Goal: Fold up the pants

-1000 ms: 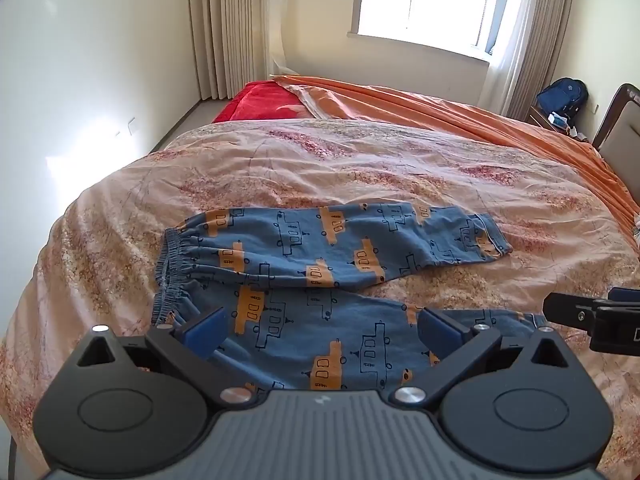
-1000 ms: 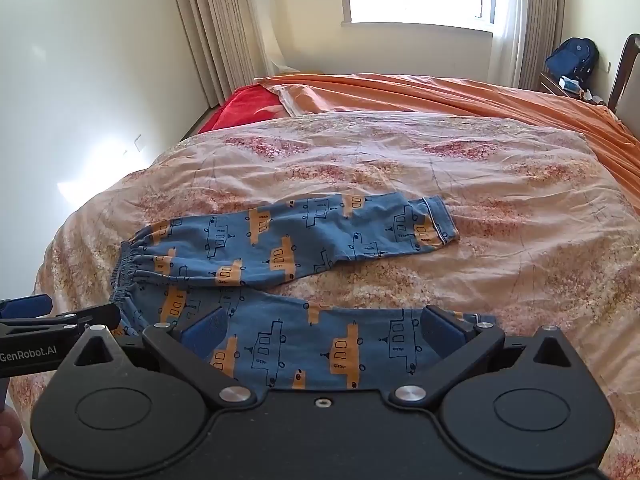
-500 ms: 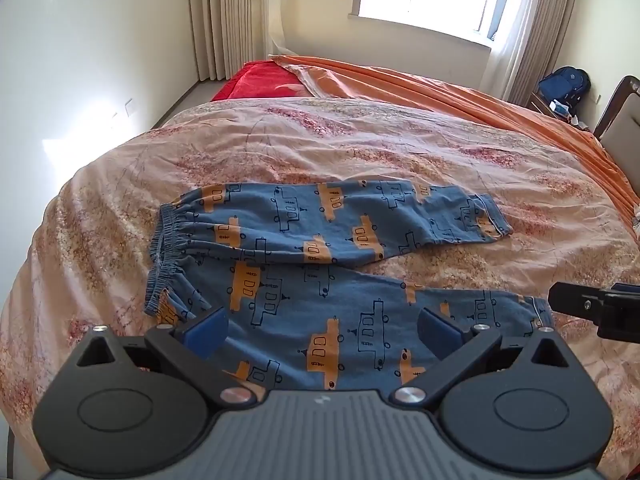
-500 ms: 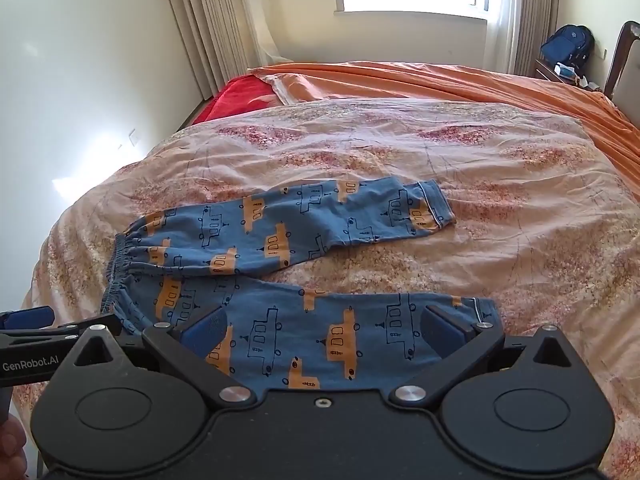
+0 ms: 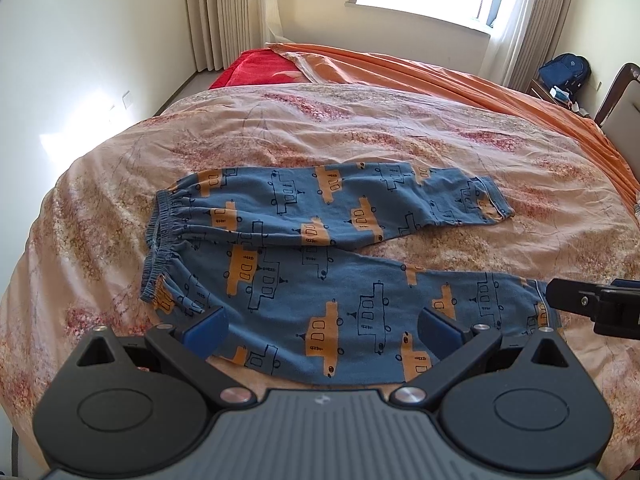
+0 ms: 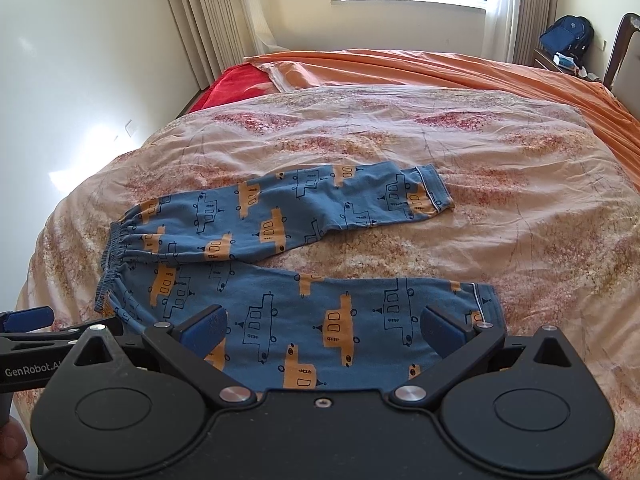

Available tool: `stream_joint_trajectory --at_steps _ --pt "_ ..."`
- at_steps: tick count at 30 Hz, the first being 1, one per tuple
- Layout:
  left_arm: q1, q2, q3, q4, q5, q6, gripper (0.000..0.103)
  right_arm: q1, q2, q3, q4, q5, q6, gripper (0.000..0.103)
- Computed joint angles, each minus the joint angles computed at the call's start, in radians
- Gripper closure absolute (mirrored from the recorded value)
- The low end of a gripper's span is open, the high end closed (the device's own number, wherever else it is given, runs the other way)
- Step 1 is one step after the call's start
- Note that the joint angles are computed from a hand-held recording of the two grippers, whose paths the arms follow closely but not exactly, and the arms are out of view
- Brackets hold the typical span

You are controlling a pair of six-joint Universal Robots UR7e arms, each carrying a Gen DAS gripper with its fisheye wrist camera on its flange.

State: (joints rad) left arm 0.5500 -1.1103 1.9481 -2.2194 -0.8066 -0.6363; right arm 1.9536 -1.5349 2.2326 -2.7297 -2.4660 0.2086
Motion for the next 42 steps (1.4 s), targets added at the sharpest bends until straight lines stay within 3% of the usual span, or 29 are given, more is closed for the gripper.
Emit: stream_joint_trajectory --at_steps 12,42 --pt "-0.005 0.001 0.025 0.006 -0.025 -0.012 0.000 -0.023 -0.023 0.025 0.037 -0.004 0.039 0.000" --pt "-0.005 -0.001 0.027 0.007 -0.030 -0.016 0.000 -0.020 -0.017 0.019 0.039 -0.001 0.035 0.000"
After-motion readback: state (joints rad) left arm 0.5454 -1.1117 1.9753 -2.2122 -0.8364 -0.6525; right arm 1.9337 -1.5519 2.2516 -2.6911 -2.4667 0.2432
